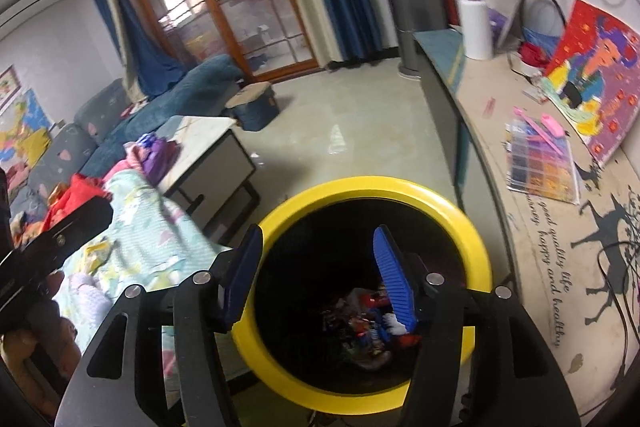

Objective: Collect trash
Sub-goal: 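Move both tools back over the yellow wrapper and foam net on the bed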

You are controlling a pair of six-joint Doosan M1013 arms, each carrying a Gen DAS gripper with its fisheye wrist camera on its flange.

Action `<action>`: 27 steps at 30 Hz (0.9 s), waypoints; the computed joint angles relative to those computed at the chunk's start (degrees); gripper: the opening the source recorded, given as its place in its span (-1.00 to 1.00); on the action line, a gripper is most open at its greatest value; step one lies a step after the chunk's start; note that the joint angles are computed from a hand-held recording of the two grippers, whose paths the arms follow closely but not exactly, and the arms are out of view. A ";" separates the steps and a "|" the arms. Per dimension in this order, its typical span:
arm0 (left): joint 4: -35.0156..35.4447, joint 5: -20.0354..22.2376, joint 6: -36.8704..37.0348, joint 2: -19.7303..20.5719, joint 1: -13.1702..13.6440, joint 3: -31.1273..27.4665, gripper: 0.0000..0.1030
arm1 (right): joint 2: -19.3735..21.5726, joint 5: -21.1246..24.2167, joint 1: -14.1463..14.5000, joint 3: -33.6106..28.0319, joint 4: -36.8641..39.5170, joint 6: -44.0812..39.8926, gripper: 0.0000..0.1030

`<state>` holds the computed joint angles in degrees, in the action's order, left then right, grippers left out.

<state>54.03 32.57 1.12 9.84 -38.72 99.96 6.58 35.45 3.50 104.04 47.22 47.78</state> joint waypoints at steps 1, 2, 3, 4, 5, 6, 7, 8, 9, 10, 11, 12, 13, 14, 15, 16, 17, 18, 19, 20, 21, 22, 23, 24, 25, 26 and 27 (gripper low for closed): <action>1.46 1.23 -1.40 -0.52 -0.14 0.50 0.78 | -0.17 0.42 0.35 0.03 0.67 -0.93 0.11; 2.26 2.12 -2.11 -0.87 -0.16 0.77 0.78 | -0.24 0.75 0.72 -0.05 0.93 -1.52 0.11; 3.32 3.29 -3.33 -1.43 -0.22 1.30 0.78 | -0.39 1.10 1.23 -0.01 1.49 -2.85 0.11; 4.30 4.08 -4.65 -2.02 -0.22 1.88 0.78 | -0.55 1.24 1.69 -0.01 1.83 -3.58 0.11; 5.29 4.82 -6.07 -2.60 -0.18 2.46 0.78 | -0.66 1.48 2.08 0.04 2.46 -4.65 0.11; 5.86 5.33 -6.92 -3.03 -0.12 2.86 0.78 | -0.70 1.78 2.45 0.06 3.15 -5.84 0.11; 6.43 6.15 -7.75 -3.39 -0.14 3.11 0.78 | -0.76 2.13 3.00 0.05 3.71 -7.07 0.12; 7.04 7.20 -8.70 -3.94 -0.12 3.57 0.78 | -0.81 2.41 3.62 0.00 3.81 -7.73 0.12; 7.42 7.74 -9.34 -4.29 -0.12 3.87 0.78 | -0.78 2.67 3.95 -0.12 3.78 -7.91 0.12; 8.07 8.31 -10.29 -4.74 -0.11 4.32 0.78 | -0.75 3.29 4.47 -0.26 3.89 -8.40 0.12; 8.77 8.94 -11.24 -5.17 -0.15 4.72 0.78 | -0.78 3.81 5.00 -0.32 4.18 -9.17 0.12; 9.92 10.00 -12.70 -5.76 -0.23 5.28 0.78 | -0.86 4.12 5.59 -0.27 4.42 -10.11 0.12; 10.42 10.71 -13.41 -6.12 -0.25 5.61 0.78 | -0.87 4.37 6.16 -0.33 4.32 -10.70 0.12; 10.68 11.23 -13.81 -6.49 -0.21 5.92 0.78 | -0.83 4.65 6.72 -0.47 4.00 -10.96 0.13; 11.15 12.08 -14.55 -6.96 -0.27 6.36 0.78 | -0.81 4.99 7.39 -0.63 3.55 -10.98 0.13; 11.35 12.76 -14.94 -7.31 -0.26 6.66 0.78 | -0.72 5.25 7.83 -0.77 3.40 -11.08 0.13; 11.48 13.27 -15.18 -7.61 -0.25 6.91 0.78 | -0.72 5.54 8.28 -0.82 3.47 -11.37 0.13; 11.80 14.18 -15.72 -8.02 -0.29 7.33 0.78 | -0.70 5.86 8.92 -0.89 3.69 -12.02 0.13; 11.96 14.74 -16.18 -8.39 -0.27 7.72 0.78 | -0.72 5.91 9.36 -0.90 3.81 -12.61 0.13; 12.10 15.14 -16.66 -8.75 -0.28 8.10 0.78 | -0.67 5.90 9.92 -1.01 3.69 -13.02 0.13; 12.11 15.71 -17.27 -9.20 -0.19 8.54 0.78 | -0.61 6.01 10.48 -1.13 3.56 -13.19 0.13; 12.07 16.03 -17.50 -9.49 -0.08 8.79 0.78 | -0.56 6.30 10.87 -1.17 3.62 -13.39 0.13; 12.11 16.57 -17.73 -9.90 -0.01 9.17 0.78 | -0.41 6.51 11.36 -1.37 3.57 -13.46 0.13; 12.16 17.08 -17.95 -10.24 0.02 9.50 0.78 | -0.34 6.47 11.90 -1.45 3.49 -13.57 0.13; 12.23 17.36 -18.19 -10.50 0.11 9.79 0.78 | -0.20 6.69 12.60 -1.68 3.48 -13.90 0.13; 12.28 17.86 -18.54 -10.87 0.18 10.16 0.78 | -0.23 6.86 12.97 -1.61 3.58 -14.23 0.13; 12.23 18.12 -18.68 -11.25 0.24 10.53 0.78 | -0.15 7.10 13.43 -1.70 3.55 -14.52 0.13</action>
